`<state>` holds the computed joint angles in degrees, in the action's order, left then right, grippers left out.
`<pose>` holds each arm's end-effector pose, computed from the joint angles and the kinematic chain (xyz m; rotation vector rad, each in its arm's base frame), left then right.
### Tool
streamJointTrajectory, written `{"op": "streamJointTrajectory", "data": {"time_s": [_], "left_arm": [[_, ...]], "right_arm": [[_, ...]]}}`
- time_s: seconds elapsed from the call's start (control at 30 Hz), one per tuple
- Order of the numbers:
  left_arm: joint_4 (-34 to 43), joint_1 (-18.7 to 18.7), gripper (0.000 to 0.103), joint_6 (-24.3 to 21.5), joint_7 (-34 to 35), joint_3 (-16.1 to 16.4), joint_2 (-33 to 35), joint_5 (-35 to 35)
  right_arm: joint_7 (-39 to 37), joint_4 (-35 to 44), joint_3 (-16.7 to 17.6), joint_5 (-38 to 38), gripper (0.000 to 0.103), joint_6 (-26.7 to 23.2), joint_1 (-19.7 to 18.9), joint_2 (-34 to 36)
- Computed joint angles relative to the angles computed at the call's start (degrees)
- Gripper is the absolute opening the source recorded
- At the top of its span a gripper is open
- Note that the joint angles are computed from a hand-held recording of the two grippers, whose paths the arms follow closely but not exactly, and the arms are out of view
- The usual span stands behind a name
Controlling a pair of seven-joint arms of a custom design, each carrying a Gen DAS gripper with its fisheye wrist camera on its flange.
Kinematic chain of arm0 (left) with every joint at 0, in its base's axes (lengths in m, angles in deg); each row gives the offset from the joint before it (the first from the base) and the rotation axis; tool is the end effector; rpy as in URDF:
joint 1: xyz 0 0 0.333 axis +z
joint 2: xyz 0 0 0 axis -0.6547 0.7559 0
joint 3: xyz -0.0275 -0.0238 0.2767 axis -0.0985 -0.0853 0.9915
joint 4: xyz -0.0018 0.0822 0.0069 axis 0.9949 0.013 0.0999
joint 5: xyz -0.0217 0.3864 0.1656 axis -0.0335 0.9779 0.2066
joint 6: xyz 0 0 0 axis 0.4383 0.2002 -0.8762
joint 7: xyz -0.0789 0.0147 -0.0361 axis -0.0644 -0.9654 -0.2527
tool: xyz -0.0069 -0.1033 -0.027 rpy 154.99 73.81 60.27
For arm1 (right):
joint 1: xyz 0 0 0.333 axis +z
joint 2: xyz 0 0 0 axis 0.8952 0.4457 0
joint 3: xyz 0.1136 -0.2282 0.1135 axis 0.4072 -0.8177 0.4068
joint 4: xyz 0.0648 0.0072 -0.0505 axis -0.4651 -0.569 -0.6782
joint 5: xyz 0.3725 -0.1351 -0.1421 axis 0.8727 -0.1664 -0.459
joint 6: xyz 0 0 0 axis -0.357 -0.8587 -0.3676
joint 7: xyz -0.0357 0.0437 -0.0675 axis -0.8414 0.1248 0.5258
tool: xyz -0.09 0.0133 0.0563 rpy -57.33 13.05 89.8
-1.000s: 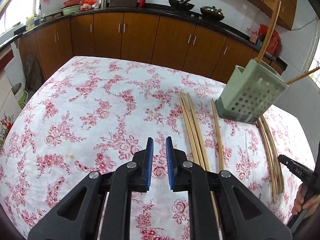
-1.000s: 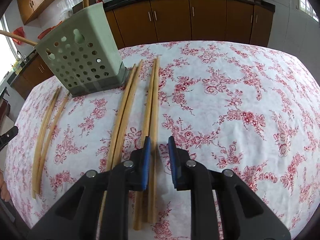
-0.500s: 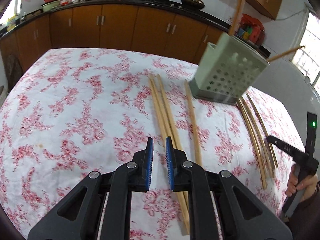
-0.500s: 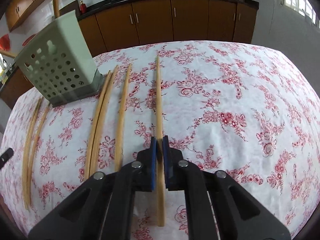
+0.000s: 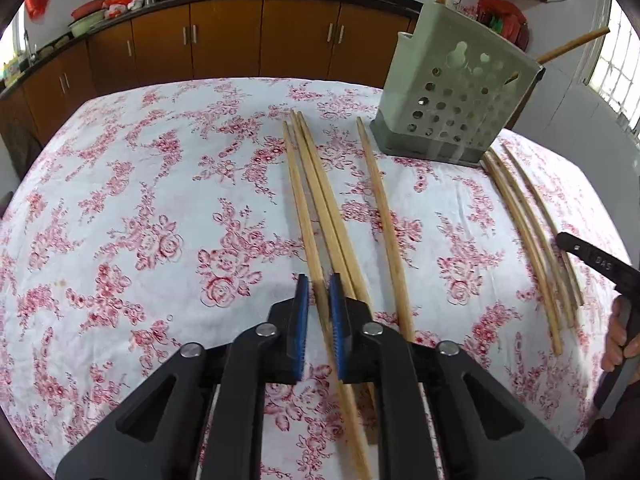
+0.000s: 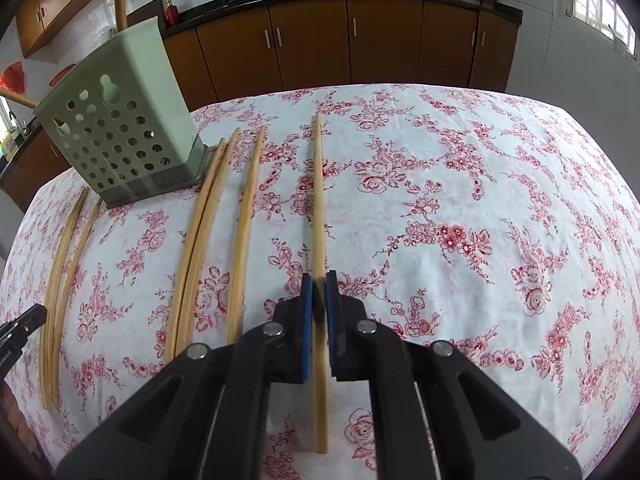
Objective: Organize utensils
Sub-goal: 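Lower the left tool onto the next chopstick and close it while the right tool grasps another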
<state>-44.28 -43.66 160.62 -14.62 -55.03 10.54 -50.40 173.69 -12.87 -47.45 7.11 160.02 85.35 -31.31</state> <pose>0.5902 -0.0996 0.3685 -1.9893 1.7302 -0.6874 0.6982 0.2969 0.3440 -1.8429 1.7928 -0.5038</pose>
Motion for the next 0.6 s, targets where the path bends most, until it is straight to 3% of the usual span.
{"op": "streamJointTrajectory", "data": {"time_s": [0.1,0.27,0.43,0.6], "left_arm": [[1.89,-0.26,0.007,-2.12,-6.86,1.39,0.84,6.94],[5.41,1.23,0.007,-4.2,-12.16,3.34,3.05,8.88],[5.26,3.23,0.007,-1.35,-3.35,2.73,3.75,0.5],[3.59,2.28,0.008,1.11,-3.18,3.97,3.13,2.26]], "right_arm": [[-0.05,0.07,-0.24,-0.54,0.008,0.07,0.26,0.09],[3.0,-0.03,-2.21,-2.17,0.008,1.19,1.05,0.31],[3.31,-0.04,-2.07,-2.83,0.008,1.75,0.44,0.4],[4.46,-0.07,-2.87,-4.78,0.008,1.98,1.2,0.47]]}}
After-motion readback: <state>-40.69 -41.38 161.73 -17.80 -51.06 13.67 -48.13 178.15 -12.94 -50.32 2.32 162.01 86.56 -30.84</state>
